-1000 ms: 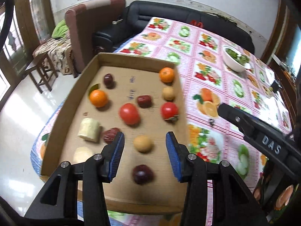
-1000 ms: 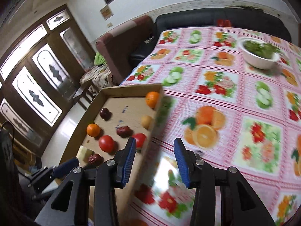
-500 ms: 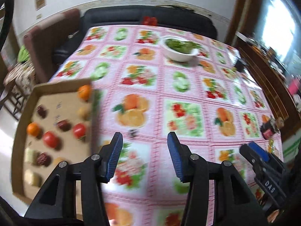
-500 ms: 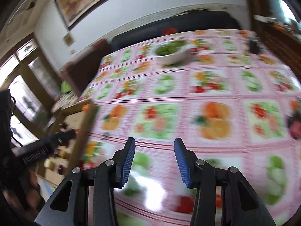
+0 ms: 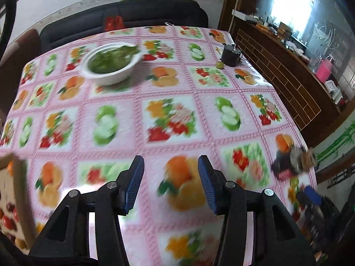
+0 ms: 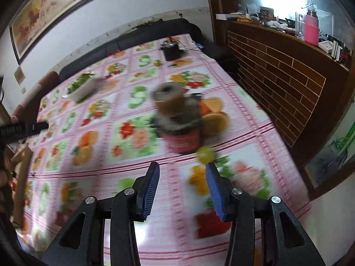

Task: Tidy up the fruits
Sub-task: 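Grasp a green grape with the right tool while the left tool grasps another grape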

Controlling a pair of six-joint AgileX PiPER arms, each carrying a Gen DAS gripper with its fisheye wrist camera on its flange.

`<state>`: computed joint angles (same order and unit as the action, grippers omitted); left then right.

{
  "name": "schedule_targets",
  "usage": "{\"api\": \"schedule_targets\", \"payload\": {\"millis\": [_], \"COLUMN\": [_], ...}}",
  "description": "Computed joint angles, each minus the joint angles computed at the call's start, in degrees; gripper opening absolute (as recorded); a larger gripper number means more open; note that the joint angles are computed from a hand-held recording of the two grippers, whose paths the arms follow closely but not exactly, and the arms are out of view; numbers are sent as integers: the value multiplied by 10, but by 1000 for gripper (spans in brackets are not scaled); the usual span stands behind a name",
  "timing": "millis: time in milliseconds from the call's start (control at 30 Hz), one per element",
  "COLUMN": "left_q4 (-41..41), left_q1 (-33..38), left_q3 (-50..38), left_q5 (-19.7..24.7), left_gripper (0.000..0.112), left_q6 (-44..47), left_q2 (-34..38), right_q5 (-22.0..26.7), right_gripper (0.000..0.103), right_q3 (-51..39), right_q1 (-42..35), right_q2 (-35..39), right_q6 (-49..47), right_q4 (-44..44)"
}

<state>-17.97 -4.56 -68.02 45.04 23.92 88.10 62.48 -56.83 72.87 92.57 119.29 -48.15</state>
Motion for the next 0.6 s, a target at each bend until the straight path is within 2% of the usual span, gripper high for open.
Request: {"api": "schedule_targets", "payload": {"millis": [67,200,333,367,400,467,533,600], "left_q4": [8,35,26,28,30,30,50,82], "left_q1": [-34,-91,-129,-139,-145,-159,-175,-189], "left_q3": [-59,-169,-302,-344,-389,-504,-619,-733], "left_q5": [13,30,72,84,103,143,179,211], "left_gripper": [48,48,48,48,48,48,48,48], "left_q6": [-27,-83,-108,-118,-131,-159,-192,-235], "left_q2": [55,147,250,280,309,380,448,514], "right_q5": [-38,-81,-132,-149,-148,-160,-193,-205], "right_gripper": [45,45,43,40,25,24,24,24], "right_q3": [31,55,67,74,77,82,110,139], "right_q1": [-25,-65,-108,-114,-113,-118,-119,-105], "right_q2": [-20,-34,-31,-34,-33,-36,-59,-78], "right_q6": [-34,-111,-169,-172,-171,-174,-131,-65], "right_q4": [2,11,21,18,9,6,-18,-47]}}
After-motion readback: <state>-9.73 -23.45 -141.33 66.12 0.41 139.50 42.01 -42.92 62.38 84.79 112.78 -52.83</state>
